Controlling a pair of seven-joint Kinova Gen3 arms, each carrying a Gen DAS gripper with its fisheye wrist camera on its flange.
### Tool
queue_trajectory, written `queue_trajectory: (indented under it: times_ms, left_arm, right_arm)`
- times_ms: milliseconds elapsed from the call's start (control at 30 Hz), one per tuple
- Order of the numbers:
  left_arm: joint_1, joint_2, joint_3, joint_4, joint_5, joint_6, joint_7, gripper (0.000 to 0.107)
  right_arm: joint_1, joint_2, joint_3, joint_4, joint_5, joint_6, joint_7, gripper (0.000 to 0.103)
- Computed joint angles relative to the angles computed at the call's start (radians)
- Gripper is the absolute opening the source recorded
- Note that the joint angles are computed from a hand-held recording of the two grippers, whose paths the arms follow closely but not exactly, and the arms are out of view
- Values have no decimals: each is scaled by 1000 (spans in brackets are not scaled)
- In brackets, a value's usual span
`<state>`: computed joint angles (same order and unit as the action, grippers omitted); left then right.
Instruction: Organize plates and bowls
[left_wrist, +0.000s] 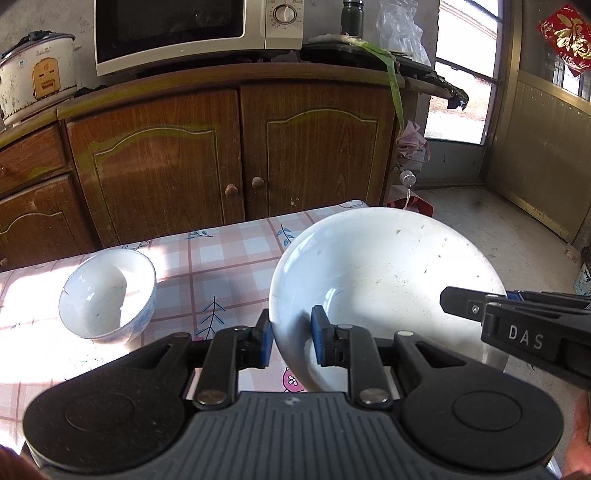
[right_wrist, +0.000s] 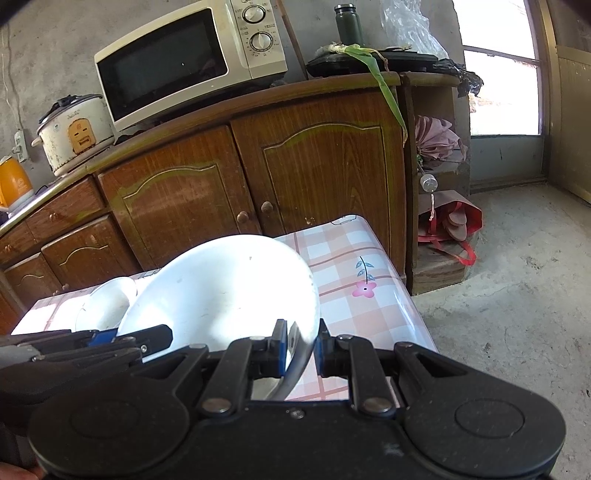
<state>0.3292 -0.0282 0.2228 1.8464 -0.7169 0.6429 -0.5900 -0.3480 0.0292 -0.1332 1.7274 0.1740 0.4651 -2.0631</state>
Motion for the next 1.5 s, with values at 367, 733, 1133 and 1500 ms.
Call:
queue_trajectory:
  times_ms: [367, 733, 1133, 1500]
  left_arm:
    - [12, -19, 28, 3, -10, 38, 27, 23]
    - [12, -37, 50, 9, -17, 52, 50, 23]
    - [18, -55, 74, 10, -5, 90, 66, 23]
    - [18, -72, 87, 21, 19, 103, 63, 23]
  right_arm:
    - [6, -37, -9, 15, 3, 13, 0, 20]
    - [22, -71, -26, 31, 5, 23, -5, 19]
    - [31, -101, -40, 52, -4, 34, -5, 20]
    - [42, -149, -64, 91, -1, 52, -31, 20]
